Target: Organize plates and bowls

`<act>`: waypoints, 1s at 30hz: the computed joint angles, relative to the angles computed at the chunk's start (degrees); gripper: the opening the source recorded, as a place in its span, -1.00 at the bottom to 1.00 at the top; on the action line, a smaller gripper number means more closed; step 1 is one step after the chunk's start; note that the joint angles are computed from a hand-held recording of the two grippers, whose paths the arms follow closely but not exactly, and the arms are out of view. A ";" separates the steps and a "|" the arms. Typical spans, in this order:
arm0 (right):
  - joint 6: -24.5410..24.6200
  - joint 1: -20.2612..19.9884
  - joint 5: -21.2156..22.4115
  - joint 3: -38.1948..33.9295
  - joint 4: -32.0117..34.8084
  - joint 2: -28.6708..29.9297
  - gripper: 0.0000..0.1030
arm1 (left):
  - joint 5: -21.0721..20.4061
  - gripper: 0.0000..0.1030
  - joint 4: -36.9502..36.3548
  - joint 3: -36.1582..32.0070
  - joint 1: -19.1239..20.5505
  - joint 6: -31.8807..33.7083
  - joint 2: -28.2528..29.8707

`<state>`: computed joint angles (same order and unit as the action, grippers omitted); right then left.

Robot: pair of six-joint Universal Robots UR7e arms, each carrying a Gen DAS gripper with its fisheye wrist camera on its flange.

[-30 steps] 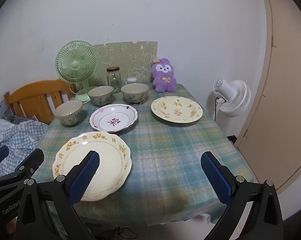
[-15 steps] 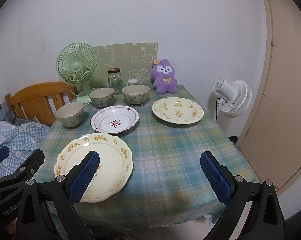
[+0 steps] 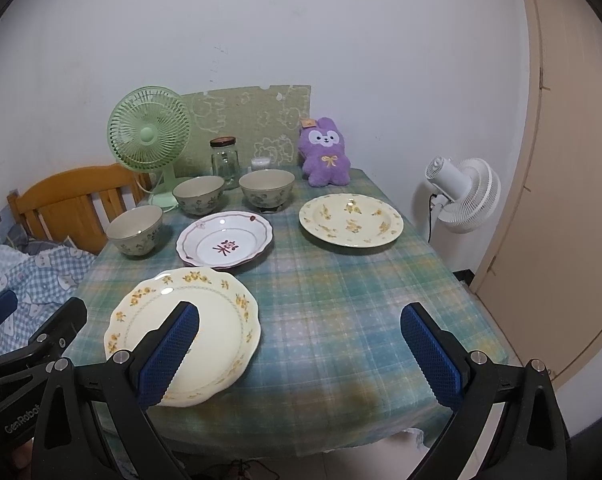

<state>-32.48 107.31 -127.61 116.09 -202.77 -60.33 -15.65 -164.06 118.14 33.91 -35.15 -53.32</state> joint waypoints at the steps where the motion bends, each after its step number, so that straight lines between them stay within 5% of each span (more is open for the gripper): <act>1: 0.09 -0.07 0.01 -0.03 0.09 -0.04 0.97 | 0.00 0.96 0.05 0.04 -0.07 -0.05 0.03; 30: 0.15 -0.53 0.26 0.21 0.56 -0.65 0.97 | -0.11 0.94 -0.46 -0.24 -0.40 0.27 0.77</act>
